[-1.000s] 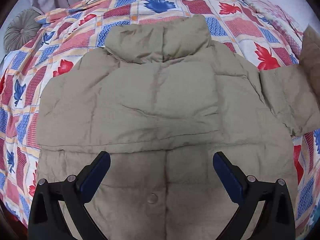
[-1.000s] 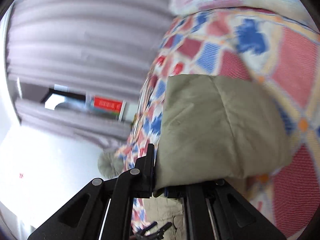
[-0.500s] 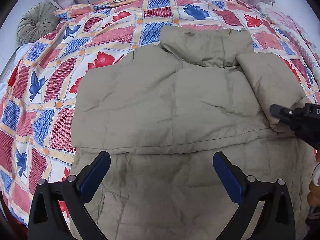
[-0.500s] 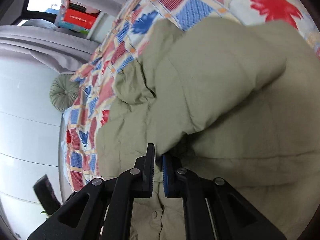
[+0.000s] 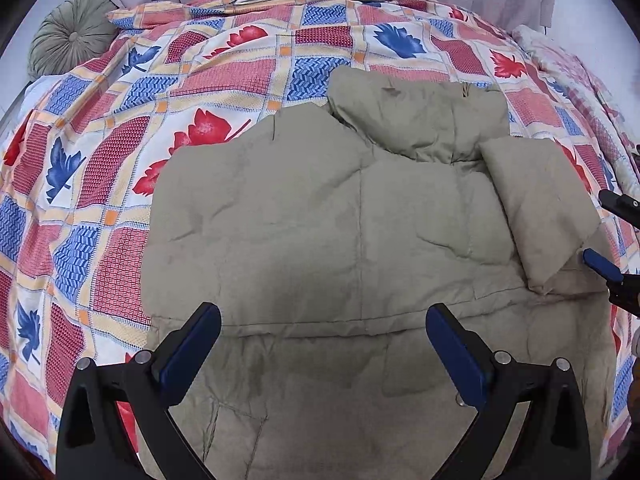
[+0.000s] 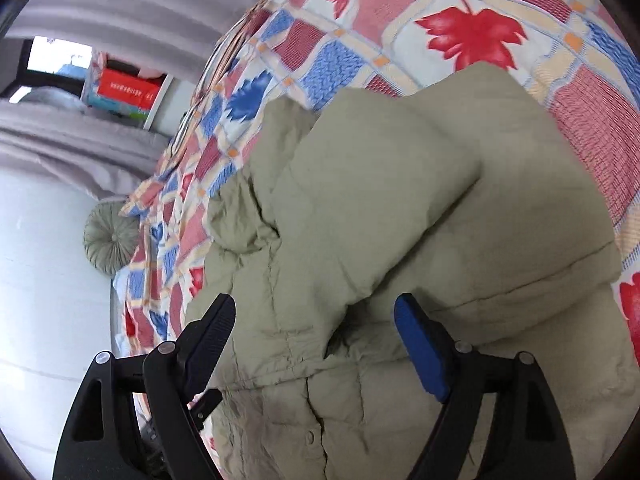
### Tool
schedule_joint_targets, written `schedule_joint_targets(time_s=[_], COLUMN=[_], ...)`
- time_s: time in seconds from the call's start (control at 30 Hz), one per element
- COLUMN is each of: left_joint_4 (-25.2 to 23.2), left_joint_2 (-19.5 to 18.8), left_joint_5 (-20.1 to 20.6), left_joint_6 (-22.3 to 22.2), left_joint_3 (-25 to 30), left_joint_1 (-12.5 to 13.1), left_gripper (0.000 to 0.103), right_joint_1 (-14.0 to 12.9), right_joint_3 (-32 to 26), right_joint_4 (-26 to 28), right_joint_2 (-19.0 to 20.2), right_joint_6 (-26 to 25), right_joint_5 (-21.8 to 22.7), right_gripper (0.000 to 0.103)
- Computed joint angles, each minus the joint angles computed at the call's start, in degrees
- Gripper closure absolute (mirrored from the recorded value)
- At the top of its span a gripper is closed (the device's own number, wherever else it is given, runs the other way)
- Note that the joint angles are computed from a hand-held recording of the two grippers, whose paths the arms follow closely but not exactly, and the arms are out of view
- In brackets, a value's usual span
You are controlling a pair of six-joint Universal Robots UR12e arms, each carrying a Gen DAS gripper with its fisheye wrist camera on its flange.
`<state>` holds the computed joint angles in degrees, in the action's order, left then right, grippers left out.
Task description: Fold large clothes
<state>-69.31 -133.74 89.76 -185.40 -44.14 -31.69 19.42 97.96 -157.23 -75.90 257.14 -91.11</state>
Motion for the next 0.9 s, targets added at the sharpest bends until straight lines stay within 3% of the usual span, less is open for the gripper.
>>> schedule_joint_targets(time_s=[0.07,0.1,0.13,0.2,0.27,0.37,0.47,0.57,0.67,0.8,0.9], left_joint_4=[0.6,0.8,1.0,1.1,1.8,2.9,2.7,2.4,2.6,2.9,2.5], left_joint_2=[0.1,0.2,0.4,0.6,1.2,1.8,2.0,1.9,1.9,1.7,1.0], left_joint_5=[-0.1,-0.1,-0.1,-0.2,-1.0,-2.3,-3.4,-3.5,-4.8,-8.8,-13.1], left_joint_6=[0.0,0.1,0.1,0.0,-0.6,-2.4,-5.0,-6.8,-6.7,-6.2,-6.2], left_joint_3=[0.0,-0.1,-0.3,-0.7,-1.6,-2.7,-2.9,-2.7,-2.7,-2.6,-1.5], left_joint_1=[0.2,0.4,0.5,1.0,1.7,2.9,4.0,4.6,5.0,5.4,5.5], left_gripper=[0.000,0.000,0.000,0.000,0.000,0.000,0.000,0.000,0.000,0.000,0.000], right_joint_1=[-1.0,-1.2,-1.6,-2.1,-2.1,-1.4,-0.2,1.4,2.6,3.4,4.0], right_joint_3=[2.4,3.1,3.9,4.2,2.2,-3.0,-9.9,-15.7,-19.6,-22.2,-22.9], right_joint_4=[-5.8,-8.3,-11.3,-14.2,-13.2,-9.5,-1.9,5.4,12.0,18.8,22.3], right_joint_2=[-0.3,0.0,0.3,1.1,2.2,4.5,7.3,10.4,13.0,15.0,15.2], right_joint_6=[7.3,10.4,14.2,17.6,15.4,4.5,-8.7,-16.8,-20.4,-20.5,-20.7], right_joint_5=[-0.5,-1.1,-1.5,-1.0,-1.0,1.2,4.8,7.6,10.3,13.4,12.6], right_gripper=[0.023,0.036,0.060,0.097,0.097,0.097,0.097,0.097,0.097,0.096,0.091])
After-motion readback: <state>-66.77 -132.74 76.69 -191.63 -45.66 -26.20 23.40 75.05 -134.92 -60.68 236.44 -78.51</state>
